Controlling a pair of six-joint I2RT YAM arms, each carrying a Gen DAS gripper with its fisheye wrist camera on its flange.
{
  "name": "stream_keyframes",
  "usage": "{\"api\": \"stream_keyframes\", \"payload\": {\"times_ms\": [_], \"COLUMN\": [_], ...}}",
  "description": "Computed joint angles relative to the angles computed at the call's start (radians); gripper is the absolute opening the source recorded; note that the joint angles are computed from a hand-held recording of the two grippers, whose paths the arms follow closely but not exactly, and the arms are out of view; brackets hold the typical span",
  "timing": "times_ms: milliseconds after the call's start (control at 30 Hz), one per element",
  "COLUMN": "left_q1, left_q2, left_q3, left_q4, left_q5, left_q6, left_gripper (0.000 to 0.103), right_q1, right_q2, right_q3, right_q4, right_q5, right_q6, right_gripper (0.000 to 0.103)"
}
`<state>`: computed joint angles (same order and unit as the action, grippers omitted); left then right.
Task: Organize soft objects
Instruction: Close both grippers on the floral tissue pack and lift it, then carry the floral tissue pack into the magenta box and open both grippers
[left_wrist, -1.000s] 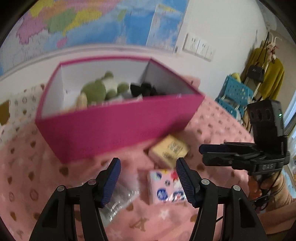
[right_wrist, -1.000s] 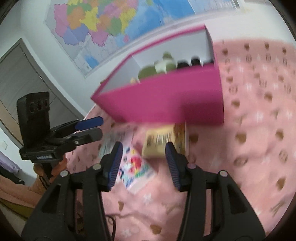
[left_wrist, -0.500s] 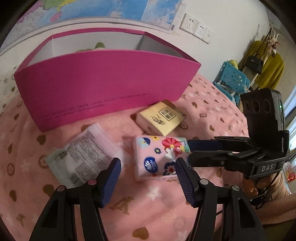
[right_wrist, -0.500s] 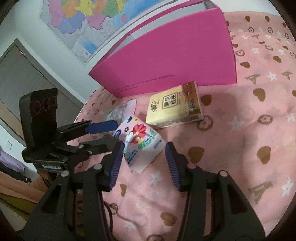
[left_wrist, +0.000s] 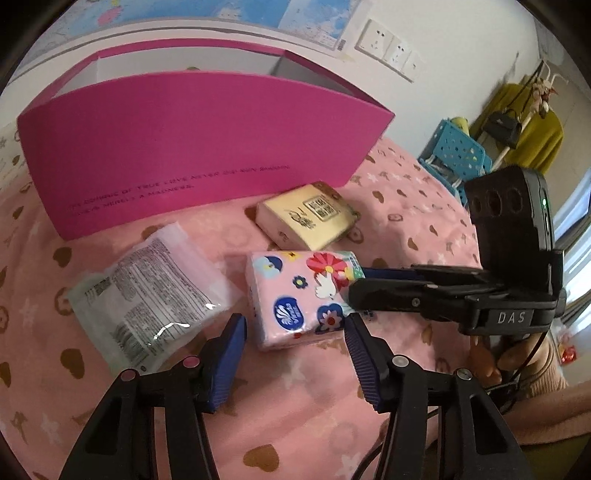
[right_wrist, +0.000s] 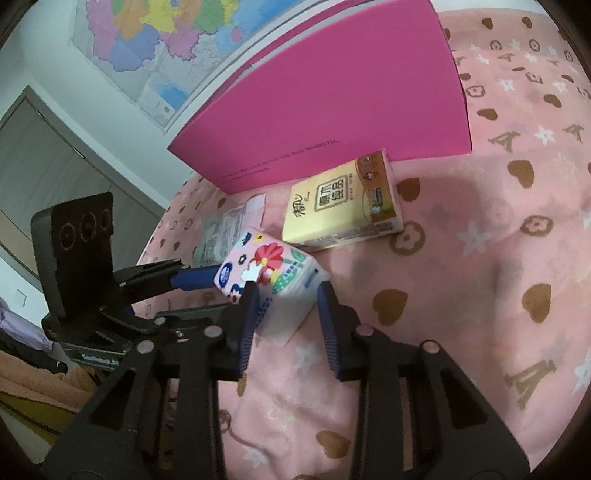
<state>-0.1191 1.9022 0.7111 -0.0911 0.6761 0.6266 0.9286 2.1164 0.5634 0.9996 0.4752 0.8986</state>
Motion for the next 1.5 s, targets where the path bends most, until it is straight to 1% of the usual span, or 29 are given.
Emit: {"api": "stream_keyframes", "payload": {"times_ms": [33, 67, 100, 133, 233, 500, 767, 967, 1100, 1300, 1500], "left_q1": [0.005, 0.010, 0.012, 0.012, 0.007, 0.008, 0.029, 0.029, 0.034, 0.029, 0.019], "left_q2": [-0.002, -0.004, -0.002, 0.001, -0.010, -0.040, -0.131, -0.184, -0.213, -0.250, -0.271], "left_q3": [-0.001, -0.003, 0.001, 0.009, -0.005, -0.015, -0.041, -0.046, -0.047, -0.039, -0.023], "left_q4": [0.007, 0.011, 0.003, -0.017, -0.003, -0.033, -0.067, -0.078, -0.081, -0.071, -0.062], "left_q5": [0.005, 0.010, 0.015, 0.021, 0.019, 0.044, 0.084, 0.098, 0.112, 0.121, 0.129], "left_q6": [-0.006, -0.008, -0.001, 0.009, 0.006, 0.019, 0.042, 0.033, 0.032, 0.010, -0.012], "left_gripper": [0.055, 0.052, 0.043, 0.042, 0.042, 0.040, 0.040, 0.040, 0.040, 0.040, 0.040], "right_q1": [-0.002, -0.001, -0.001, -0.001, 0.000, 0.035, 0.063, 0.071, 0.078, 0.081, 0.077], "right_q2": [-0.002, -0.001, -0.001, 0.001, 0.006, -0.049, -0.097, -0.133, -0.145, -0.168, -0.234], "right_q3": [0.003, 0.004, 0.004, 0.005, 0.004, 0.009, 0.003, 0.002, -0.009, -0.003, -0.001], "right_q4": [-0.002, -0.002, -0.002, 0.001, 0.009, -0.063, -0.098, -0.118, -0.109, -0.118, -0.161], "right_q5": [0.000, 0.002, 0.001, 0.000, -0.004, 0.059, 0.109, 0.137, 0.157, 0.180, 0.197], "right_q6": [-0.001, -0.001, -0.002, -0.002, -0.004, -0.018, -0.043, -0.075, -0.099, -0.145, -0.191], "right_gripper": [0.036, 0.036, 0.036, 0.036, 0.036, 0.036, 0.036, 0.036, 0.036, 0.036, 0.036]}}
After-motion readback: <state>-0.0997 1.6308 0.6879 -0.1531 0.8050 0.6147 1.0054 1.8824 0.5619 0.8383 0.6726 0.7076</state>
